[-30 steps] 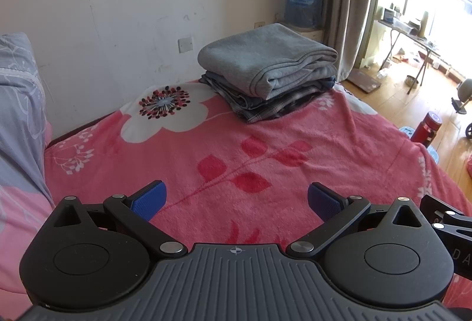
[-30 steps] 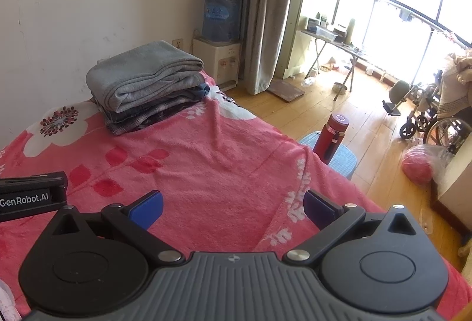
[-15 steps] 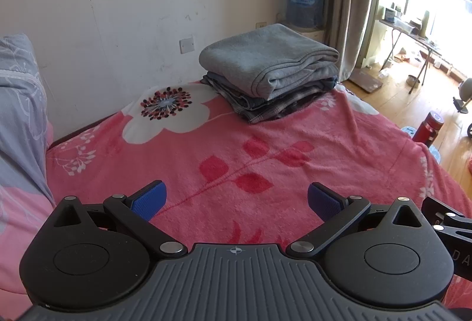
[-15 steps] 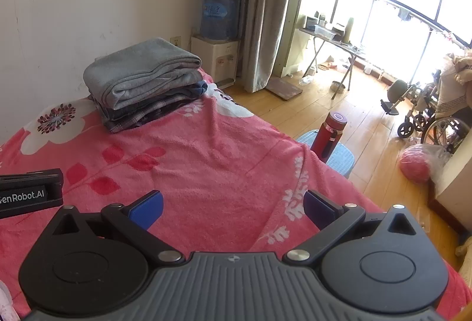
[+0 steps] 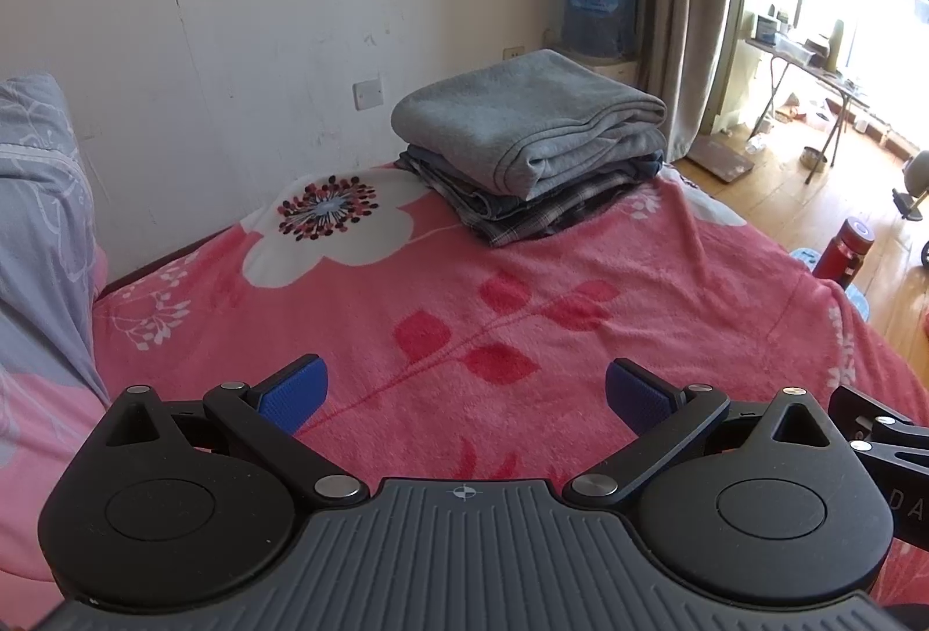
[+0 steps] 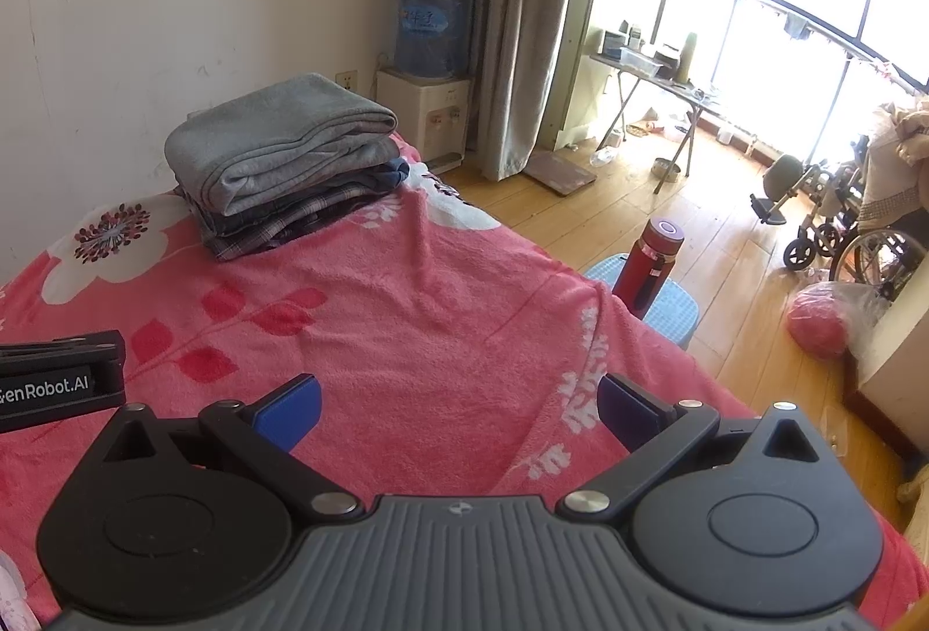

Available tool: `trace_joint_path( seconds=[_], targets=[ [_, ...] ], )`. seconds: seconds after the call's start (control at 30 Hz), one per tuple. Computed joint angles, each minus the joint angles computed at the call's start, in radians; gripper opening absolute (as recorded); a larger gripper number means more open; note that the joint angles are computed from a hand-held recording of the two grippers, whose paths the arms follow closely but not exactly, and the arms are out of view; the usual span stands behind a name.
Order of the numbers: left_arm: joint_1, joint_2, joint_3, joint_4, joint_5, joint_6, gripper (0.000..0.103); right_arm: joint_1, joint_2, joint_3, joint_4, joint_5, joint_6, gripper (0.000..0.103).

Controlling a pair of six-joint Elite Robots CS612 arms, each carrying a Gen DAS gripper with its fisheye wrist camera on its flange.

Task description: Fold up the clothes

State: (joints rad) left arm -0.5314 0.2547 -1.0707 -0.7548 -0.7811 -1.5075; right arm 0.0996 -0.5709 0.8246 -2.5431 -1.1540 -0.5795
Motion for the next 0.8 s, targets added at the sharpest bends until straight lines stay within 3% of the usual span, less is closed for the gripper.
trace_joint_path(
  seconds=[0.8],
  targets=[
    [0.001, 0.001, 0.0, 0.002, -0.002, -0.003, 0.103, 0.0, 0.0, 0.0, 0.002, -0.01, 0.002, 0.103]
  ],
)
